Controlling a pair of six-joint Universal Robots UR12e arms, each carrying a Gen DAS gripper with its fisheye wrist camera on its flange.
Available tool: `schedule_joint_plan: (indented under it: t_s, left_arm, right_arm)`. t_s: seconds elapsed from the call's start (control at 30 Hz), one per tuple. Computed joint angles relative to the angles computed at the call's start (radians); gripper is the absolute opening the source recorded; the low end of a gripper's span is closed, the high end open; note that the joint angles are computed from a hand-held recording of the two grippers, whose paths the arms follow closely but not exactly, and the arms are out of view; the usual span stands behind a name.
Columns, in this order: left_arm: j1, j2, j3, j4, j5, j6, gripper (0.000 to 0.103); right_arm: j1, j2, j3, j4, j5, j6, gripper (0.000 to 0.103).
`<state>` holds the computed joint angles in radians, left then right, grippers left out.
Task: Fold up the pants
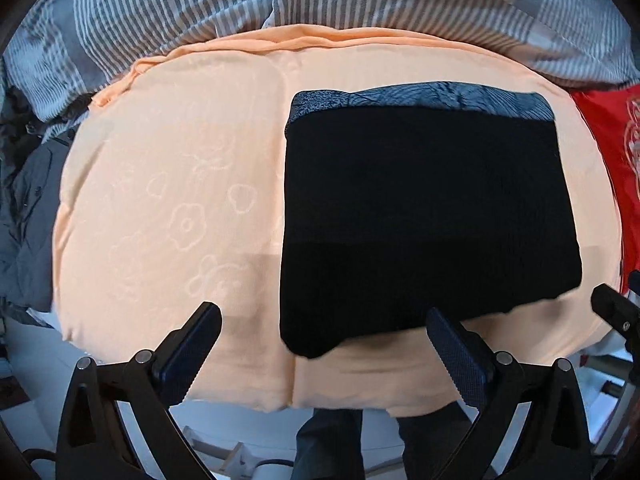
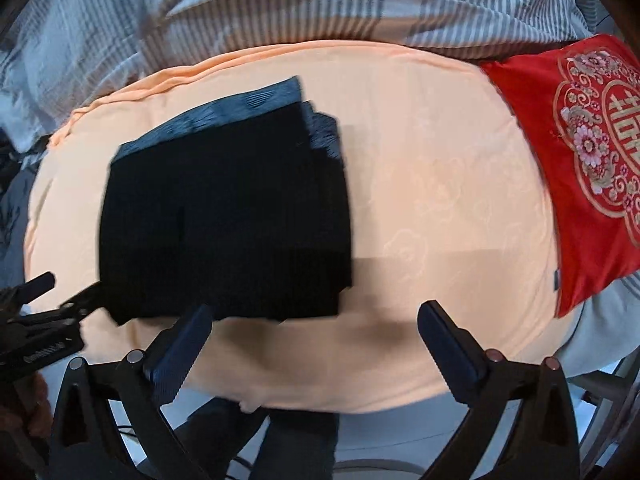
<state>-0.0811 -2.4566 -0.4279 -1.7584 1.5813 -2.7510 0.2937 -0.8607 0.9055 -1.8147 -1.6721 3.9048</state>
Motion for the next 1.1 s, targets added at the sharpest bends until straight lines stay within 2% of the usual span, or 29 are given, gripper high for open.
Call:
schedule_joint_plan:
  t_s: [0.23, 0.63, 1.1]
  left_arm:
    - [-0.004, 0.040, -0.042, 0.007, 0.028, 0.026, 0.103]
    - [0.001, 0.014, 0.048, -0.100, 0.002, -0.012, 0.103]
    - [0.000, 0.024, 0.045, -0.106, 0.001, -0.013, 0.103]
  right_arm:
    - [0.022, 0.022, -0.063, 0.070, 0.012, 0.009, 0.103]
    - [0.036, 0.036, -0.123, 0.148, -0.022, -0.001, 0.103]
    - [0.038, 0.034, -0.130, 0.152, -0.017, -0.010, 0.103]
